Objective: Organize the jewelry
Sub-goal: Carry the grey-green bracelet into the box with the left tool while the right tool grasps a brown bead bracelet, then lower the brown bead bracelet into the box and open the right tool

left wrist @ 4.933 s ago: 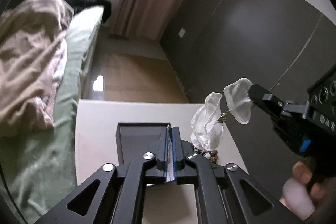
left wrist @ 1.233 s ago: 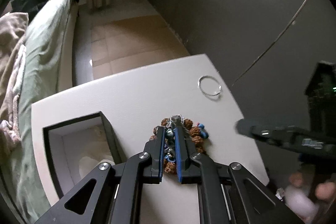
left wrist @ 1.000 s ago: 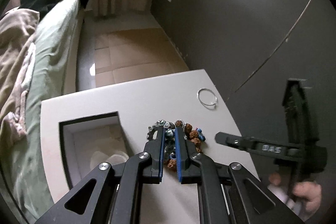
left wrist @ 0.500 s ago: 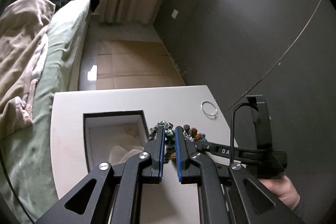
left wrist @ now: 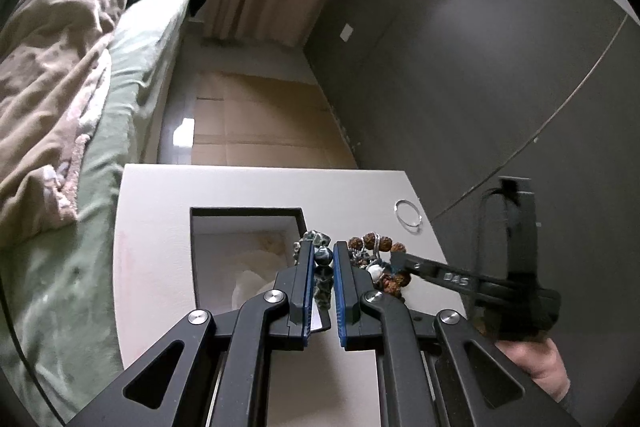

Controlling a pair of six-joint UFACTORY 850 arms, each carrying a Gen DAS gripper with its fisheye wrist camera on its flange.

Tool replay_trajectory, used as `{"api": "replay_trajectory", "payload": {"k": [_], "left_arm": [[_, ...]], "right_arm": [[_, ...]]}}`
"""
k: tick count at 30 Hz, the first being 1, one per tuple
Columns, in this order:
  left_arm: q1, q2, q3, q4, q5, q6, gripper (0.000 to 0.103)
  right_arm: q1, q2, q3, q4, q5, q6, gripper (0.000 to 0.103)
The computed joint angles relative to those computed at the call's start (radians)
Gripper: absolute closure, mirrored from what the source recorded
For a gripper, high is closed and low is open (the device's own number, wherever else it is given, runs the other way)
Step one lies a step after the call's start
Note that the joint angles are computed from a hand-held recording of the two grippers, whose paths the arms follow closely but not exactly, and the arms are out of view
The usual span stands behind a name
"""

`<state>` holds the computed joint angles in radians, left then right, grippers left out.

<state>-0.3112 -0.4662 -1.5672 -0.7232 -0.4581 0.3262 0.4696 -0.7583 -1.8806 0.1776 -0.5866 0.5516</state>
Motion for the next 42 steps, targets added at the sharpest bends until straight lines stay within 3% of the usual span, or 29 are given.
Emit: {"api": "replay_trajectory", "payload": {"k": [14, 24, 25, 27, 29, 30, 32, 36, 42], "left_arm": [[0.022, 0.023, 0.025, -0.038, 0.01, 0.017, 0.094], [0.052, 0.005, 0.016, -0.198, -0.021, 0.107, 0.093], [0.053, 0.002, 0.01, -0.168, -0.022, 0.069, 0.09], [0.059, 0.001, 0.009, -0.142, -0.021, 0.024, 0.071], [0.065, 0.012, 0.026, -0.143, 0.006, 0.004, 0.028], [0.067, 0.024, 0.043, -0.155, 0.036, 0.006, 0.024], [0.072, 0.038, 0.06, -0.172, 0.064, 0.015, 0.021], [0.092, 0.047, 0.075, -0.239, 0.065, 0.05, 0.021], [0.118, 0.059, 0.101, -0.347, 0.059, 0.104, 0.021]], "right_arm": [[0.043, 0.113, 0.099, 0.148, 0.198, -0.19, 0.083], [0.059, 0.144, 0.13, 0.573, 0.348, -0.603, 0.083], [0.061, 0.141, 0.128, 0.635, 0.353, -0.664, 0.083], [0.061, 0.138, 0.128, 0.743, 0.356, -0.768, 0.083], [0.063, 0.133, 0.123, 0.802, 0.356, -0.824, 0.083], [0.064, 0.129, 0.12, 0.832, 0.355, -0.852, 0.083], [0.066, 0.118, 0.105, 0.844, 0.349, -0.861, 0.083], [0.068, 0.096, 0.084, 0.963, 0.335, -0.971, 0.083], [0.08, 0.052, 0.03, 1.01, 0.311, -1.012, 0.083]]}}
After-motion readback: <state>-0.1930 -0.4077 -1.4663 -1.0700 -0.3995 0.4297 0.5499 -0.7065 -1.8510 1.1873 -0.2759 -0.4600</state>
